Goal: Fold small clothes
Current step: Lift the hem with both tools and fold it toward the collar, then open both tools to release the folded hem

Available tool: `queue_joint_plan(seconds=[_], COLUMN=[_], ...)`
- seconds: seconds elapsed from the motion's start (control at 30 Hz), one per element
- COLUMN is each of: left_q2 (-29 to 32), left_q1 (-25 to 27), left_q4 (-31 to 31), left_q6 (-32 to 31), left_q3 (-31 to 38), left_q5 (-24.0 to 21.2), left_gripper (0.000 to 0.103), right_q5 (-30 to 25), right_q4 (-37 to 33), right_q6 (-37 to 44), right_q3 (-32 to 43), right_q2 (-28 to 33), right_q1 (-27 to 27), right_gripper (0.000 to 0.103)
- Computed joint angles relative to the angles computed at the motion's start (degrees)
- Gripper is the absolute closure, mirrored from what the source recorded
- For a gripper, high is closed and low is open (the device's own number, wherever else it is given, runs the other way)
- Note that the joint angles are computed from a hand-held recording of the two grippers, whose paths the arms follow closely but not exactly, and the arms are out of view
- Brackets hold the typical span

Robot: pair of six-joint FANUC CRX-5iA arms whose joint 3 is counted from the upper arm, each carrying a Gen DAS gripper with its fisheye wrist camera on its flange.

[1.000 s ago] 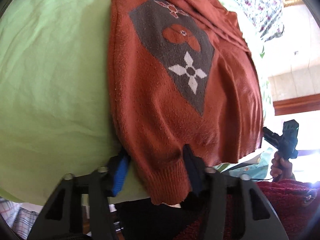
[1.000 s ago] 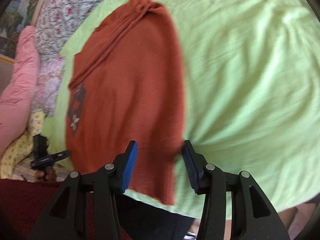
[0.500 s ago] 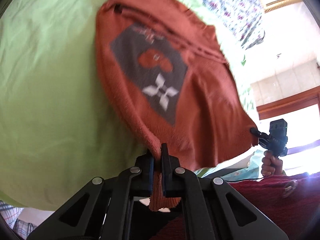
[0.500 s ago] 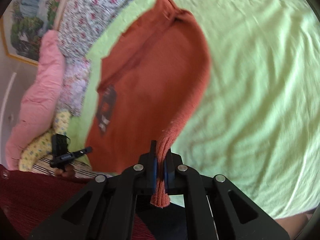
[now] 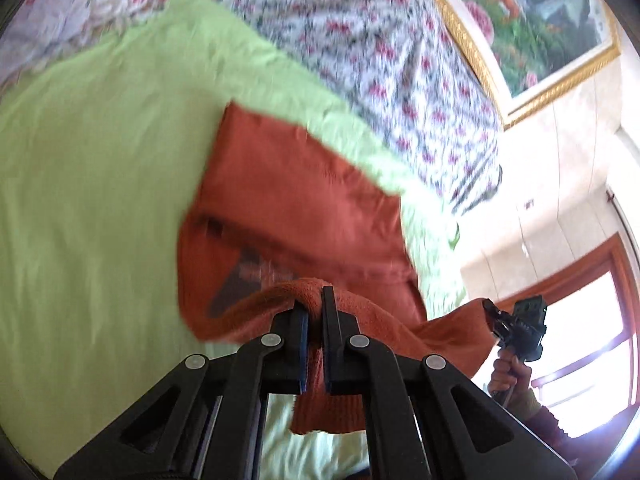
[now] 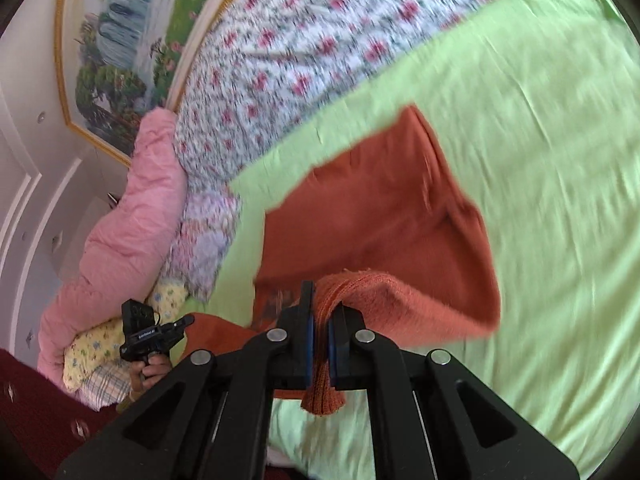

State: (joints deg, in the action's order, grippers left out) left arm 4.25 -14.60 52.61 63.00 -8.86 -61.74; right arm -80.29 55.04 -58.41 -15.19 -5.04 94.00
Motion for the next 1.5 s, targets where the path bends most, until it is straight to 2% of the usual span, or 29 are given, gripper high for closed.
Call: queue_joint_plan(seconds=[0.17,0.3,0.43,0.63,0.97,1.17,1.23,1.27,1.3,1.4,1.43,1.5], left_q2=[8.54,16.23,23.56,32.15,41.94,43.48,41.06,39.57,37.15,32.47,31.89,32.84], left_q1=[-2.35,-3.80,-5.03,-5.65,-6.79,-6.95,-6.70,-6.71,-6.88,-8.62,-9.48,-11.65], left_q4=[-1.11,-2.53,-6.86,-13.69,-21.37,-21.91,-21.27,-21.25,-21.05,-17.29,-15.91,-12.86], left_q6=[3.23,6.97,11.67,18.84,26.34,27.86,26.41,25.61,24.35,17.84,15.77,13.15], left_q3=[9.19,17.08,26.43,37.71,51.59,54.29,51.28,49.53,46.51,39.31,37.98,37.30], left_q5=[6.21,8.23,7.72,5.66,1.94,-0.91,-0.53,-0.25,0.14,0.36,-0.22,-3.46], left_gripper=[0.101,0.101,0.101,0.101,0.100,0.097,0.090,0.087,0.087,0.087,0.087,0.087], right_q5=[1.82,7.29,13.20,19.01,22.57,23.39,21.22,18.92,16.77,12.16,12.35,17.25], right_q4=[0.87,-0.31,-2.31,-7.11,-14.22,-16.33,-15.30,-14.40,-13.69,-10.50,-10.34,-11.19], right_q6=[4.53,9.62,15.11,20.83,27.36,26.11,23.85,22.59,21.70,19.48,20.72,26.48], right_q3=[-3.81,-7.60,-9.01,-10.10,-10.65,-11.20,-11.17,-10.89,-10.56,-9.32,-8.33,-6.78], right_q2=[-3.76,-6.75,-7.71,-7.50,-6.03,-6.85,-7.72,-8.03,-8.13,-7.72,-6.81,-5.03], right_q1=[-6.95,-14.11,-21.48,-28.93,-35.40,-36.12,-34.59,-33.25,-32.01,-27.68,-26.90,-26.78], right_gripper=[0.097,0.097,0.097,0.097,0.097,0.093,0.083,0.070,0.064,0.064,0.064,0.064])
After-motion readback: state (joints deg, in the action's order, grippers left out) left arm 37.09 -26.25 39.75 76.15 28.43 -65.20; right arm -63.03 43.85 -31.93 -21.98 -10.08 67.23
